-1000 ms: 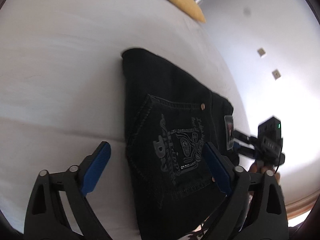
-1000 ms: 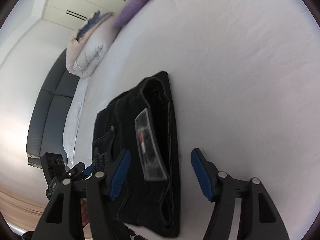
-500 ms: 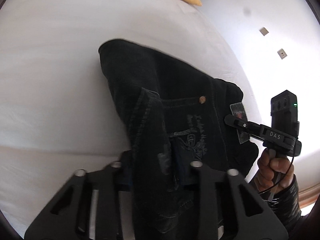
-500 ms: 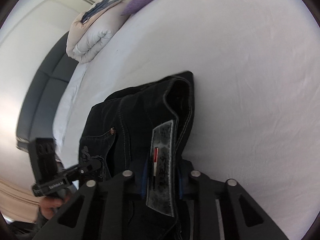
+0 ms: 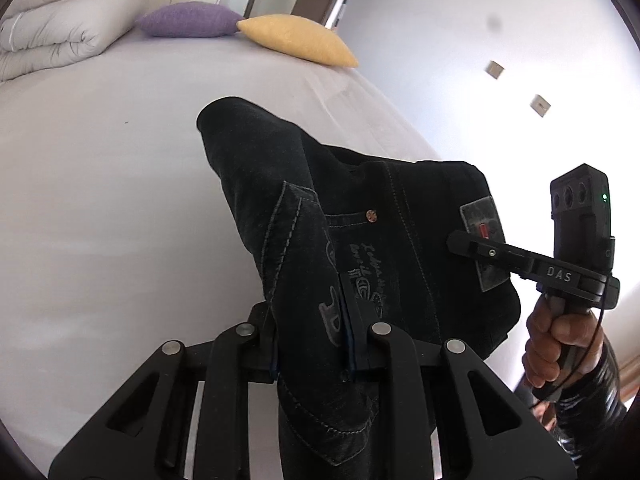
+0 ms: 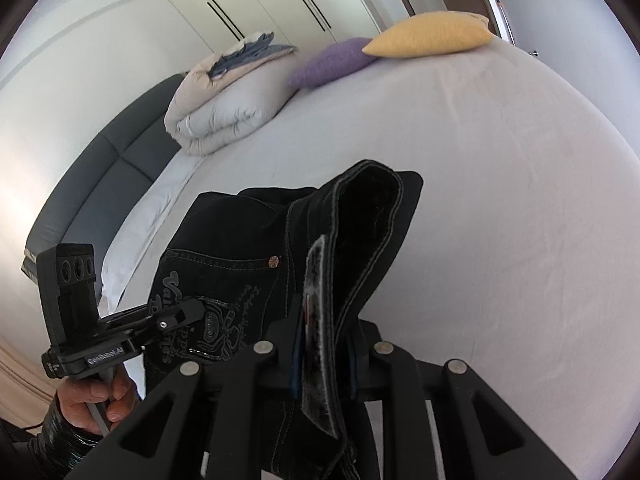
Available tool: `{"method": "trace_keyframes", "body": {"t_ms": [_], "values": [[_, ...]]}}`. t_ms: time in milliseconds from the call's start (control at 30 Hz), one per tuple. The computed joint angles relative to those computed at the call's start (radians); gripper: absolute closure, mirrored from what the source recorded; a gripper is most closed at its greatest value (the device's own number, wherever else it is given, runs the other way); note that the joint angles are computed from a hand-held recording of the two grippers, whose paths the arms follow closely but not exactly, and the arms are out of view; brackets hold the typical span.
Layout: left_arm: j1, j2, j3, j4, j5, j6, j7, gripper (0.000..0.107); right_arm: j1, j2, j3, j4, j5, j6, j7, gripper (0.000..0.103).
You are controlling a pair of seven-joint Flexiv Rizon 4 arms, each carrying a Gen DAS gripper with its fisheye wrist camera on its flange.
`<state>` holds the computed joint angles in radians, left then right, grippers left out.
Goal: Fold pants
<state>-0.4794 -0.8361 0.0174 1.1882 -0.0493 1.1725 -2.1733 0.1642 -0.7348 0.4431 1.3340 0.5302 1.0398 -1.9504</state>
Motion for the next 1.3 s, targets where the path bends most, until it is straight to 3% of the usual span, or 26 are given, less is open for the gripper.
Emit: {"method": "trace_keyframes", "body": {"t_ms": [200, 300, 400, 467, 567, 667, 700, 800, 967, 1000, 1100, 1133, 1200, 1300], "values": [[0.057, -0.168, -0.021, -0.194, -0.085, -0.083, 0.081, 0.086, 0.016, -0.159, -0.028, -0.19, -0.025, -0.092, 0.047, 0.084], [0.084, -0.203, -0.042, -0.205, -0.073, -0.111, 0.087, 0.086, 0.052, -0.218, -0.07, -0.242, -0.065, -0.115, 0.11, 0.083], [0.095, -0.219, -0.048, -0.173, -0.087, -0.072, 0.079, 0.075, 0.04, -0.257, -0.064, -0.256, -0.065, -0.103, 0.147, 0.062], [0.093, -0.219, -0.04, -0.153, -0.087, -0.042, 0.072, 0.064, -0.003, -0.275, -0.011, -0.255, -0.024, -0.088, 0.103, 0.061], [0.073, -0.223, -0.006, -0.165, -0.08, -0.04, 0.038, 0.054, -0.015, -0.261, -0.005, -0.227, -0.004, -0.056, 0.084, 0.057], [0.034, -0.211, 0.059, -0.176, -0.031, -0.044, -0.015, 0.054, -0.01, -0.224, -0.024, -0.168, -0.008, 0.006, 0.103, 0.047], [0.023, -0.199, 0.076, -0.164, -0.011, -0.041, -0.03, 0.053, -0.009, -0.202, -0.032, -0.134, -0.01, 0.039, 0.114, 0.043], [-0.065, -0.128, 0.202, -0.1, 0.102, -0.006, -0.151, 0.037, -0.013, -0.129, -0.035, -0.016, -0.023, 0.155, 0.12, 0.041], [-0.359, -0.048, 0.539, -0.119, 0.406, -0.117, -0.458, 0.005, -0.013, 0.029, -0.018, 0.223, -0.052, 0.43, 0.099, 0.039], [-0.395, -0.043, 0.577, -0.131, 0.447, -0.141, -0.491, 0.004, -0.001, 0.066, -0.022, 0.273, -0.057, 0.503, 0.099, 0.035], [-0.529, -0.028, 0.69, -0.185, 0.589, -0.282, -0.581, 0.004, -0.003, 0.158, 0.019, 0.4, -0.056, 0.732, 0.067, 0.022], [-0.574, -0.017, 0.718, -0.195, 0.634, -0.35, -0.583, 0.004, 0.008, 0.185, 0.016, 0.435, -0.057, 0.801, 0.064, 0.018], [-0.663, -0.021, 0.777, -0.24, 0.724, -0.504, -0.603, 0.004, 0.077, 0.254, -0.037, 0.512, -0.034, 0.968, 0.05, 0.0], [-0.769, -0.028, 0.841, -0.274, 0.84, -0.66, -0.682, 0.004, 0.118, 0.326, -0.054, 0.591, -0.037, 1.165, 0.034, 0.0]]}}
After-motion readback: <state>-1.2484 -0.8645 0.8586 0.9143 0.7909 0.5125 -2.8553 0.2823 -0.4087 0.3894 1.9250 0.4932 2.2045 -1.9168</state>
